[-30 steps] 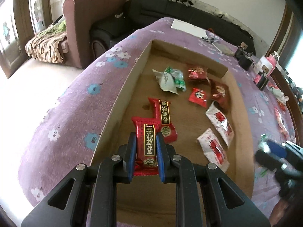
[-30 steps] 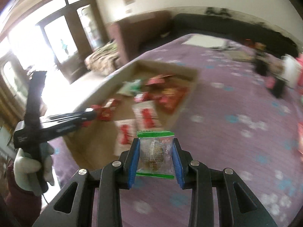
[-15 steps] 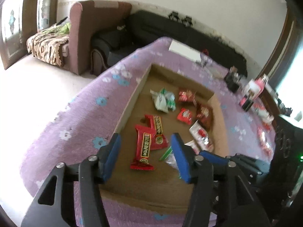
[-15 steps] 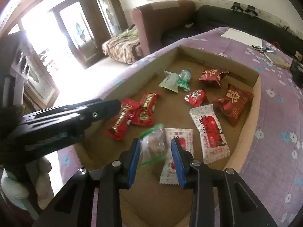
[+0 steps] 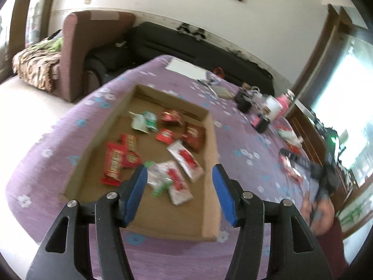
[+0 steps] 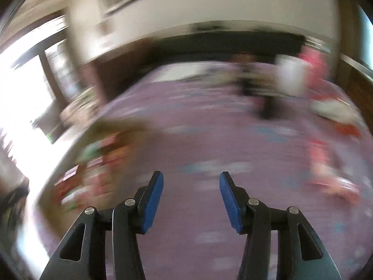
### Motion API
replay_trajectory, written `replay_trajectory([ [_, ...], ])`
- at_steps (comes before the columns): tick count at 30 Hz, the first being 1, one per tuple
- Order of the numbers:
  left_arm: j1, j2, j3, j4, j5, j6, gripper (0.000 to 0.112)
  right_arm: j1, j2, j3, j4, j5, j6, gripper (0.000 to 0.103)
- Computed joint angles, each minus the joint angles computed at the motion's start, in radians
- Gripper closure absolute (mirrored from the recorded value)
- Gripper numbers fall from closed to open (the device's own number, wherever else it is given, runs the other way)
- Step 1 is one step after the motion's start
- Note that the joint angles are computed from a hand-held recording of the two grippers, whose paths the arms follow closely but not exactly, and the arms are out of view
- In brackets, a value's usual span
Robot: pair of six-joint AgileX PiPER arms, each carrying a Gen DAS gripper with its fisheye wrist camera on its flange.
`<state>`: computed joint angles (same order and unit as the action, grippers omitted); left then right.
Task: Organize snacks
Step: 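Grasp a pink cartoon-print packet with the right tool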
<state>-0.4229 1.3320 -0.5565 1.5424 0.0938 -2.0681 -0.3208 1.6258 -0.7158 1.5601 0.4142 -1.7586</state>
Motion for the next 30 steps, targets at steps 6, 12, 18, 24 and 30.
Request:
replay_trajectory([
  [6, -0.100, 0.092, -0.067, -0.212, 0.028, 0.193, 0.055, -0.185, 0.316, -0.359, -0.292, -0.172, 0.381, 0.051],
  [12, -0.154, 0.122, -0.095, -0.318, 0.064, 0.281, 0.055, -0.141, 0.484, -0.579, -0.837, -0.192, 0.918, 0.072],
  [18, -0.162, 0.131, -0.095, -0.288, 0.061, 0.240, 0.055, -0.121, 0.458, -0.546, -0.893, -0.086, 0.984, 0.077],
  [24, -0.176, 0.129, -0.088, -0.269, 0.040, 0.223, 0.055, -0.206, 0.326, -0.345, -0.564, 0.372, 0.521, 0.076],
  [30, -0.185, 0.124, -0.073, -0.200, 0.025, 0.145, 0.055, -0.295, 0.182, -0.227, -0.080, -0.081, 0.089, 0.035],
])
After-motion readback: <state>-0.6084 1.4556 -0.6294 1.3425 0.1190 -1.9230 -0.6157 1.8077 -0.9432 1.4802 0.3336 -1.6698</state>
